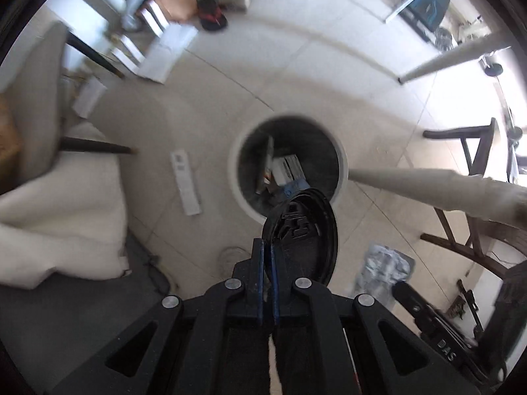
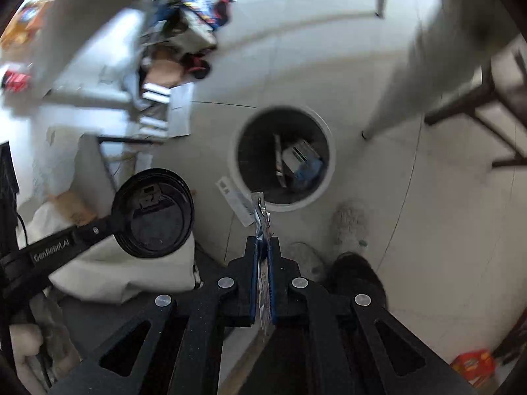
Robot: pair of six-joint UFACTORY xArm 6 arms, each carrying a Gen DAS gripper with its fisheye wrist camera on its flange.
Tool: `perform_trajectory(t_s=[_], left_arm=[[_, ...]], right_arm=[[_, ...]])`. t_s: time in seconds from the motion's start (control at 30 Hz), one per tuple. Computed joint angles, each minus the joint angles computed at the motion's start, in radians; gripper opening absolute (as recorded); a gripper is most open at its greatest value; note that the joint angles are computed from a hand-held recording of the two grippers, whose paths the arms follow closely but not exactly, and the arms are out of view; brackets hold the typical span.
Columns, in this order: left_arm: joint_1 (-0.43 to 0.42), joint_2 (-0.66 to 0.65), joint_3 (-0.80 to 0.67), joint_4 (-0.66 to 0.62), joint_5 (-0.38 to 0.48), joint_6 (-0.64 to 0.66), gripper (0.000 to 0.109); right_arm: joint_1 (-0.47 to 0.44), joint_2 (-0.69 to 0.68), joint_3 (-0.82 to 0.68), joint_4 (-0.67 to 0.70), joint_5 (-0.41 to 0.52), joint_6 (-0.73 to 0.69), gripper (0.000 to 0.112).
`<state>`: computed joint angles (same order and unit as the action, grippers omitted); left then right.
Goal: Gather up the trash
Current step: 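Carry the lid and blister pack over the bin and release both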
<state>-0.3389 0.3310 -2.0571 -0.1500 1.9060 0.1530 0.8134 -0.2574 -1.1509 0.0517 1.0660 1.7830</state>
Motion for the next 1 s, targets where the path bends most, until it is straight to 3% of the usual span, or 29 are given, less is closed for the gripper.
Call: perform_trajectory(t_s=[0.07,0.17,0.3,0.43,0.53,0.57,0.6,0.63,0.67,0.7,0.73,0.77,0.87,0.9,1.0], left_arm=[[-0.015,-0.004,0.1,-0.005,-0.069,-0.001,0.002],[-0.038,-0.006,0.203,0.001,-0.162,0.01,0.002],[-0.064,0.033,0.24,0.026,-0.222,0.011,0.002],[-0.065,0.055,0.257,0.031,-0.254,0.038,0.005],[-0.075,0.078,0.239,0.055,-0.252,0.049,0.007],[-0.079,0.073,0.251,0.065,-0.266,0.05,0.008],[-0.082,0.063,0.262,0.077,-0.278,0.054,0.014],[-0.085,0.052,0.274,0.09,-0.29,0.057,0.035],[-0.089,0.036,0.293,0.106,-0.311,0.058,0.052],[-0.09,0.016,0.313,0.121,-0.333,0.059,0.086],[-0.089,-0.005,0.336,0.131,-0.357,0.062,0.099],[-0.088,-0.022,0.352,0.141,-0.368,0.067,0.099],[-0.088,-0.05,0.37,0.191,-0.355,0.069,0.1],[-0.089,-0.067,0.383,0.211,-0.354,0.069,0.1],[-0.086,-0.102,0.401,0.235,-0.34,0.071,0.1]], right_arm=[[0.002,-0.033,0.171,0.011,-0.171,0.074,0.006],[-0.012,-0.026,0.321,0.014,-0.347,0.122,0.006],[-0.062,0.053,0.413,0.031,-0.514,0.06,0.006],[-0.111,0.16,0.404,0.14,-0.59,-0.125,0.006],[-0.135,0.217,0.369,0.24,-0.559,-0.273,0.007],[-0.137,0.226,0.36,0.25,-0.541,-0.294,0.009],[-0.14,0.232,0.347,0.253,-0.518,-0.306,0.019],[-0.142,0.235,0.34,0.251,-0.503,-0.312,0.027],[-0.145,0.239,0.322,0.237,-0.46,-0.316,0.046],[-0.146,0.242,0.299,0.219,-0.409,-0.313,0.067],[-0.147,0.244,0.276,0.193,-0.355,-0.309,0.076],[-0.147,0.246,0.25,0.168,-0.297,-0.31,0.088],[-0.142,0.23,0.211,0.139,-0.19,-0.318,0.094],[-0.14,0.219,0.204,0.138,-0.163,-0.322,0.102],[-0.13,0.194,0.171,0.109,-0.071,-0.32,0.103]])
